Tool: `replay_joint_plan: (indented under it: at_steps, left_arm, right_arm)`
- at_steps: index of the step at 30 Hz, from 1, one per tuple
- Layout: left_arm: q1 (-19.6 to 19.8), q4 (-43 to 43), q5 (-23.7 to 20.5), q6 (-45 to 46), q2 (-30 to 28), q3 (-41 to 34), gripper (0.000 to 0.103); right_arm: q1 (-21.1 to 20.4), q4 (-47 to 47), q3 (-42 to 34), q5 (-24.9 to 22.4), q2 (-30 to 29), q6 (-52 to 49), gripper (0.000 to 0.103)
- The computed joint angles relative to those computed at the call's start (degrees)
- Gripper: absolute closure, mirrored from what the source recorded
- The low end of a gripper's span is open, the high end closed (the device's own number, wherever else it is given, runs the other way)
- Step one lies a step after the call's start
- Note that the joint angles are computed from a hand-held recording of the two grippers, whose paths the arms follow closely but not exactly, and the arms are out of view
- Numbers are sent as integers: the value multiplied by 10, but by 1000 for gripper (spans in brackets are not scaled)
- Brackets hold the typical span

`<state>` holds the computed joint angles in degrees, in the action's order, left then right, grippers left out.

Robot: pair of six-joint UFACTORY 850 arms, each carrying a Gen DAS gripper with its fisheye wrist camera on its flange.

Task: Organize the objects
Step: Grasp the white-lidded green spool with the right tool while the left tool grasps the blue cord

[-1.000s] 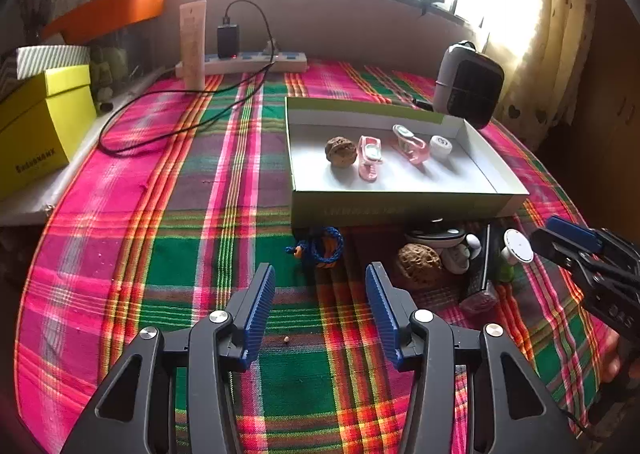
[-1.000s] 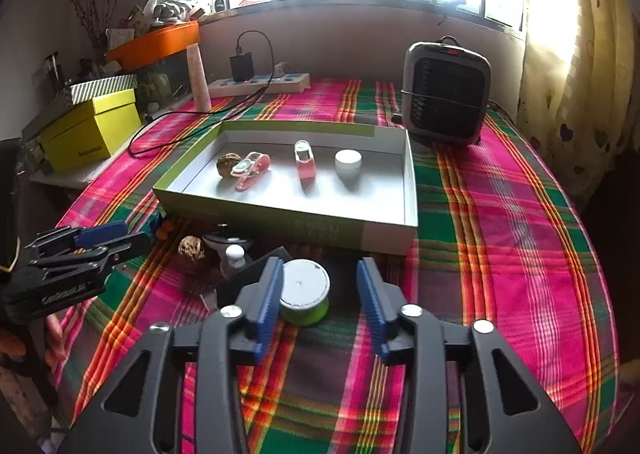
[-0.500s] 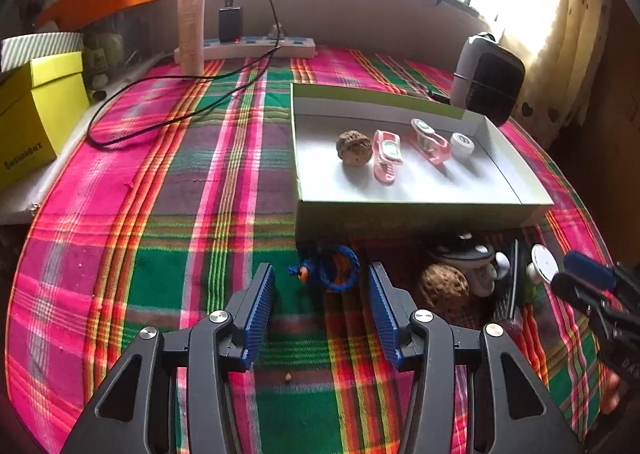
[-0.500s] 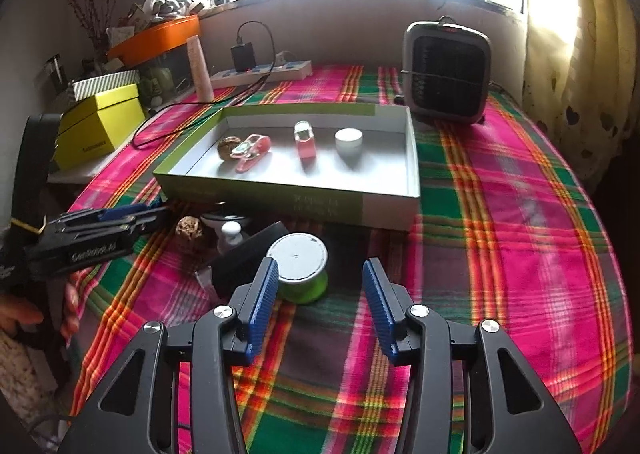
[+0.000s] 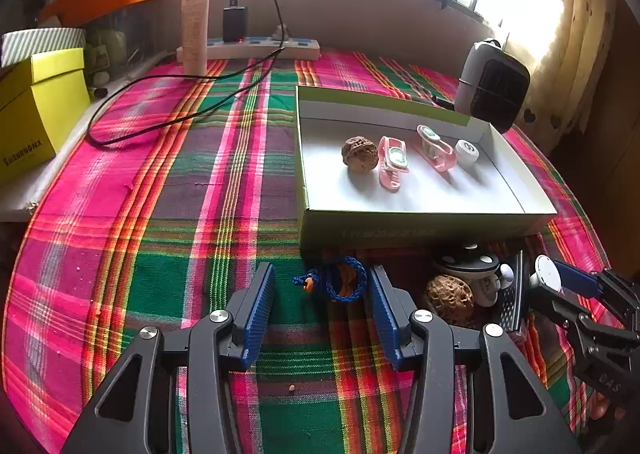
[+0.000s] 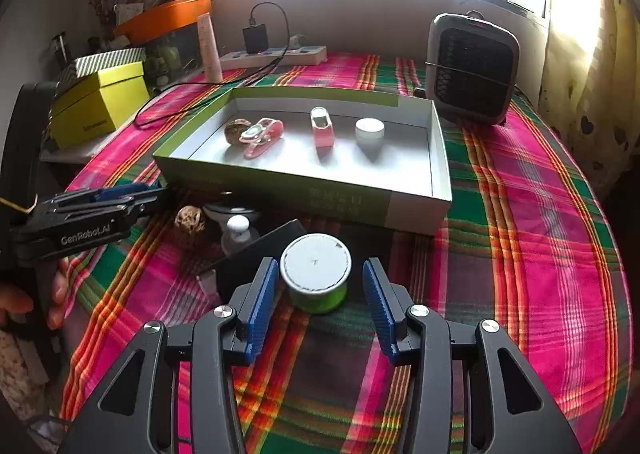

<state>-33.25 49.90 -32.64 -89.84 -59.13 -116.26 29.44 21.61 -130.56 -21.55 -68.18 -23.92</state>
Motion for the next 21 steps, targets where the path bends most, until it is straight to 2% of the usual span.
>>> replay_joint_plan:
  at_steps: [9, 10, 12, 13, 21]
  left_arm:
    - [0, -1, -1, 2, 0, -1, 58]
    - [0, -1, -1, 2, 0, -1, 58]
    - [0, -1, -1, 1, -1, -1, 58]
    - [0, -1, 0, 1, -1, -1, 59]
    - [0, -2, -14, 0, -4, -7, 67]
  right_arm:
    - [-6, 21, -21, -12, -13, 2, 58]
    - [-6, 23, -21, -12, -13, 0, 59]
    - [-7, 32, -25, -15, -15, -10, 67]
    - [-7, 28, -27, -16, -16, -8, 67]
    - [-8, 33, -28, -16, -17, -11, 67]
